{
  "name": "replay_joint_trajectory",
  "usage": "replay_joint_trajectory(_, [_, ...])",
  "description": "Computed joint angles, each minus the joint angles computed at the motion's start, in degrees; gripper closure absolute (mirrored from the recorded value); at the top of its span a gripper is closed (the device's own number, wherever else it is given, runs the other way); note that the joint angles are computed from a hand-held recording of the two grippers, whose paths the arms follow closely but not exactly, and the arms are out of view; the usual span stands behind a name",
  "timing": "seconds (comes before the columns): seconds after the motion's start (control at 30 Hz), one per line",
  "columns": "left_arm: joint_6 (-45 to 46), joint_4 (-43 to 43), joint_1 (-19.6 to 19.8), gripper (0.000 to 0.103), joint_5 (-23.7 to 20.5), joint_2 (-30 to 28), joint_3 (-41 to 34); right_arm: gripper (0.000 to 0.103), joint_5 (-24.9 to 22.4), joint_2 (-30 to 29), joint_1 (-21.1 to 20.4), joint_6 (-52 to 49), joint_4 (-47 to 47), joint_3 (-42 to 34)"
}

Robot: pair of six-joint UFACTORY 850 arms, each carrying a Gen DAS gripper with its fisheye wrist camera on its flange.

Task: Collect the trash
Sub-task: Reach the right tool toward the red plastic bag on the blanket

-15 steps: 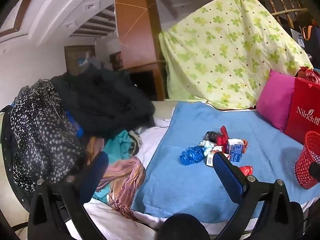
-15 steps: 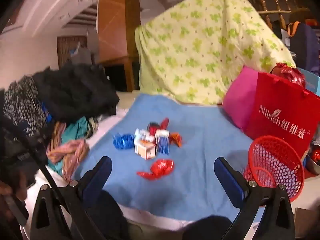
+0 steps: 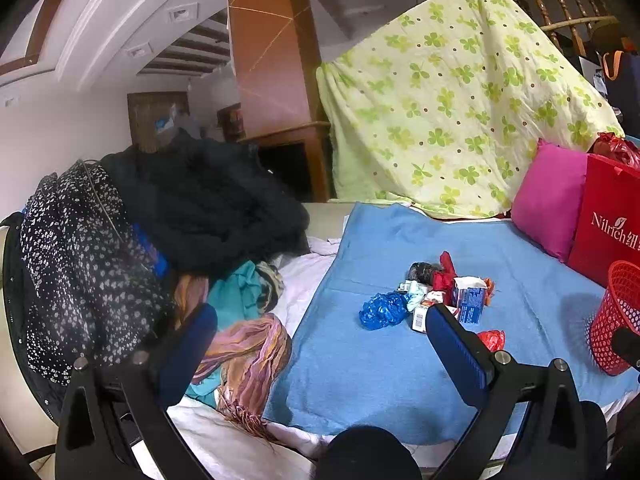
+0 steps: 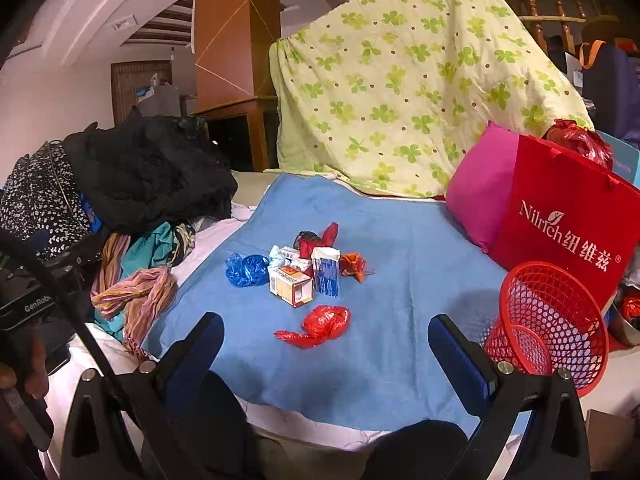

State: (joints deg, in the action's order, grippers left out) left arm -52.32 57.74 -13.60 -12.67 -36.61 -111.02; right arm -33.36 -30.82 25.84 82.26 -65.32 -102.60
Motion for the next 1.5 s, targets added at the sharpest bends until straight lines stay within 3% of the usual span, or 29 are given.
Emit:
replay_joint_trajectory(0.33, [5.96,-5.35,-0.02,0.000,-0.81,-0.85,-1.22,0.000,1.07,0.49,-0.57,2.18,-0.15,1.10])
replay_joint_trajectory(0.57, [6.59,-5.79,0.05,0.000,-0.58,-0.81,-0.86,0.000,1.90,0.49,-0.48,7.86,-5.87,2.20])
replay_joint_trajectory(0.77, [6.49,-5.59,0.15,0.000,-0.48,-0.86,-0.55,0.000,1.09,-0.33,-0.42,4.66,-3.17,1.08])
replay_joint_trajectory(1.07, [10.94,-9.79,0.43,0.000,-1.24,-1.92,-1.46,0.000,2.73,-1.00,-0.65,11.24,-7.73,1.35])
replay_joint_trajectory(1.5, [14.51,-12.81,0.45,0.000,-1.60,-2.41,-1.98,0.000,3.94,-1.82,-1.00,11.72,-5.61,0.60])
